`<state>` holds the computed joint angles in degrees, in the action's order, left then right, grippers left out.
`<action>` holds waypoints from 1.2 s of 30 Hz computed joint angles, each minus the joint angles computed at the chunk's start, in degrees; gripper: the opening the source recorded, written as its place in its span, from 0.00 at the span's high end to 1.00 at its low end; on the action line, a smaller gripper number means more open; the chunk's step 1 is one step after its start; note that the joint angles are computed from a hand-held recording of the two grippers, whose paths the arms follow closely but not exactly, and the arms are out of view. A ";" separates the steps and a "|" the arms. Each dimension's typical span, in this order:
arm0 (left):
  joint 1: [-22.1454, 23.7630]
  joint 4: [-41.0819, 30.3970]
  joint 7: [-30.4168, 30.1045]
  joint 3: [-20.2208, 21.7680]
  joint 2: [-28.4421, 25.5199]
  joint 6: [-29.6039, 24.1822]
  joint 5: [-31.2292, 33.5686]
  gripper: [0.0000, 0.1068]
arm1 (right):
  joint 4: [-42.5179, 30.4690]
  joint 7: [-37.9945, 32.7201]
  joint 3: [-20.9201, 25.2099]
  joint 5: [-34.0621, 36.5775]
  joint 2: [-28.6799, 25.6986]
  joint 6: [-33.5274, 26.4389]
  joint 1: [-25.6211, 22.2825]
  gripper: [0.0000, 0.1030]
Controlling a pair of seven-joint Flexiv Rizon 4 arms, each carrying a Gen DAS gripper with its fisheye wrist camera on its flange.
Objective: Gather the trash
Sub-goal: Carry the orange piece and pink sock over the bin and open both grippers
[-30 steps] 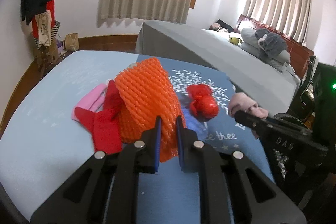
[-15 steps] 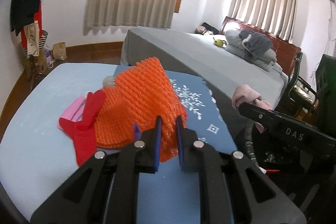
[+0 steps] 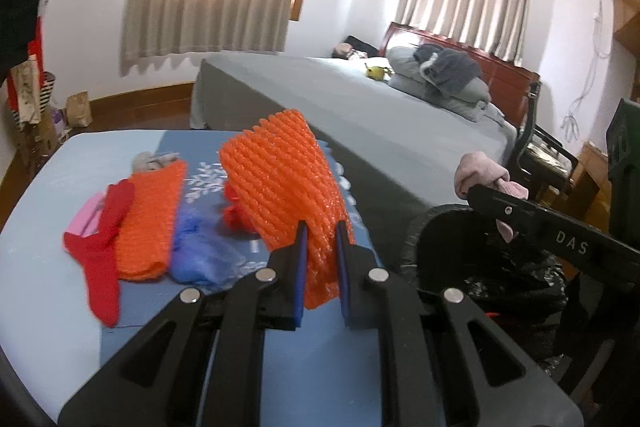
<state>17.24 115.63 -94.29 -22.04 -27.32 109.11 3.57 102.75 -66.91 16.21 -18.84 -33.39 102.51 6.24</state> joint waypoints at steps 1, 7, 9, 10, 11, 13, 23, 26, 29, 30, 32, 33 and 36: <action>0.23 -0.32 0.14 -0.70 -0.31 -0.19 0.33 0.88 | 0.48 0.13 -0.90 0.47 0.43 0.33 0.31 0.68; 0.17 -2.46 1.90 -3.96 -2.19 -1.43 1.11 0.88 | 3.09 0.65 -4.99 2.41 2.49 1.71 1.65 0.68; 0.10 -3.21 2.73 -5.07 -2.97 -1.81 1.18 0.88 | 3.84 0.83 -6.03 2.93 3.00 2.07 1.81 0.68; -0.05 -3.56 3.19 -5.51 -3.35 -2.00 1.17 0.88 | 4.35 0.95 -6.89 3.36 3.34 2.28 2.16 0.68; -0.63 -4.17 3.66 -5.61 -3.76 -2.31 0.93 0.88 | 4.84 1.08 -7.86 3.86 3.70 2.47 2.73 0.68; -1.25 -5.23 4.79 -6.40 -4.66 -2.87 0.67 0.88 | 5.74 1.19 -9.44 4.66 4.29 2.76 3.30 0.68; -2.68 -8.38 10.65 -10.99 -8.63 -5.26 -0.53 0.88 | 9.55 1.06 -16.75 9.21 6.70 3.44 6.30 0.68; -3.37 -9.13 12.38 -11.76 -9.78 -5.86 -1.21 0.88 | 10.49 0.93 -18.65 10.72 7.12 3.56 7.46 0.68; -4.84 -10.52 14.26 -11.87 -11.06 -6.89 -2.13 0.88 | 11.12 0.65 -19.72 11.70 7.22 3.55 7.65 0.68; -5.32 -10.91 14.89 -11.90 -11.49 -7.11 -2.43 0.88 | 11.32 0.61 -19.95 11.98 7.20 3.54 7.62 0.68; -5.83 -11.54 15.87 -12.19 -12.22 -7.47 -3.17 0.88 | 11.60 0.52 -20.06 12.34 7.19 3.49 7.32 0.68; -6.00 -11.93 16.33 -12.53 -12.69 -7.80 -3.54 0.88 | 11.67 0.52 -20.17 12.50 7.24 3.30 7.28 0.68; -6.27 -12.73 17.69 -13.15 -13.61 -8.47 -4.50 0.84 | 11.93 0.46 -20.81 12.93 7.14 3.08 7.42 0.65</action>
